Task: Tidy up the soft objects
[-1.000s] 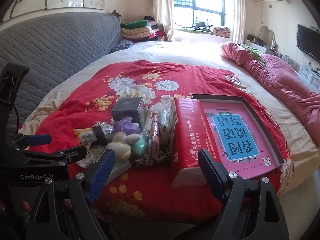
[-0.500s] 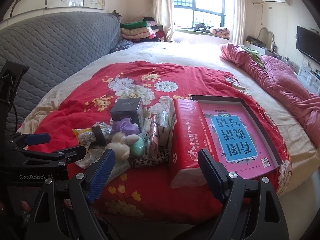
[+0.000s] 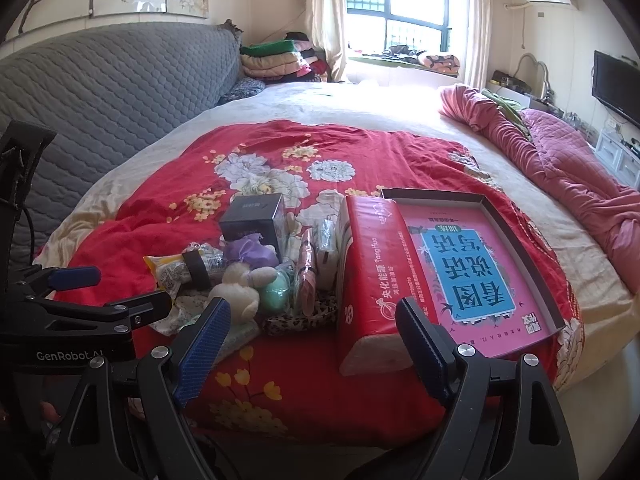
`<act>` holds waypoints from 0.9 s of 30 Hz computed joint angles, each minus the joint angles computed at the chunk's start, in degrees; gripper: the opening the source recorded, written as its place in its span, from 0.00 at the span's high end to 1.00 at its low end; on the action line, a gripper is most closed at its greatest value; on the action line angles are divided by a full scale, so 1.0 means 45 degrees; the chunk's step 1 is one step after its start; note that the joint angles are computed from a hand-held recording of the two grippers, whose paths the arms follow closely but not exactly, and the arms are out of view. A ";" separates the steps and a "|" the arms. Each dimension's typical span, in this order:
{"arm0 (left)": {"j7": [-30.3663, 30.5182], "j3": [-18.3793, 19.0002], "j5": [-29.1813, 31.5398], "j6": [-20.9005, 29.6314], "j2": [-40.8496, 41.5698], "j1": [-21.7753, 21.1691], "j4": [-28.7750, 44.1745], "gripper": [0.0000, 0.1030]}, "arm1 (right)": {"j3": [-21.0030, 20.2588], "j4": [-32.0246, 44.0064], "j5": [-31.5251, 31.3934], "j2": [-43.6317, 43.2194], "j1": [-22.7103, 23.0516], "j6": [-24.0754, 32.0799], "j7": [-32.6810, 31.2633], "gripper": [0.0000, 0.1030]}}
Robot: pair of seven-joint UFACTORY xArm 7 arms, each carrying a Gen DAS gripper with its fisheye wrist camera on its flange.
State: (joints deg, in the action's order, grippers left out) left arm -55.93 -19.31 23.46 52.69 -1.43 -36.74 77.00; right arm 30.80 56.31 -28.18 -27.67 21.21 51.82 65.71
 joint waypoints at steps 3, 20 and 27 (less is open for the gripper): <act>0.0015 0.0001 -0.0030 -0.0011 -0.0033 0.0002 -0.0023 0.01 | -0.0005 -0.0013 -0.0025 0.0011 0.0011 -0.0029 -0.0001 0.17; 0.0032 0.0014 -0.0224 -0.0064 -0.0069 0.0051 -0.0098 0.01 | -0.0050 -0.0010 -0.0030 0.0092 0.0074 -0.0022 0.0018 0.17; 0.0025 0.0048 -0.0383 -0.0188 -0.0132 0.0146 -0.0248 0.01 | -0.0055 0.0018 -0.0123 0.0187 0.0026 -0.0080 0.0031 0.17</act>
State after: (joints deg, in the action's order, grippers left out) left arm -55.82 -19.10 21.74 51.85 -2.03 -36.09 75.89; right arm 30.55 56.39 -28.73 -26.83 21.33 51.46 65.85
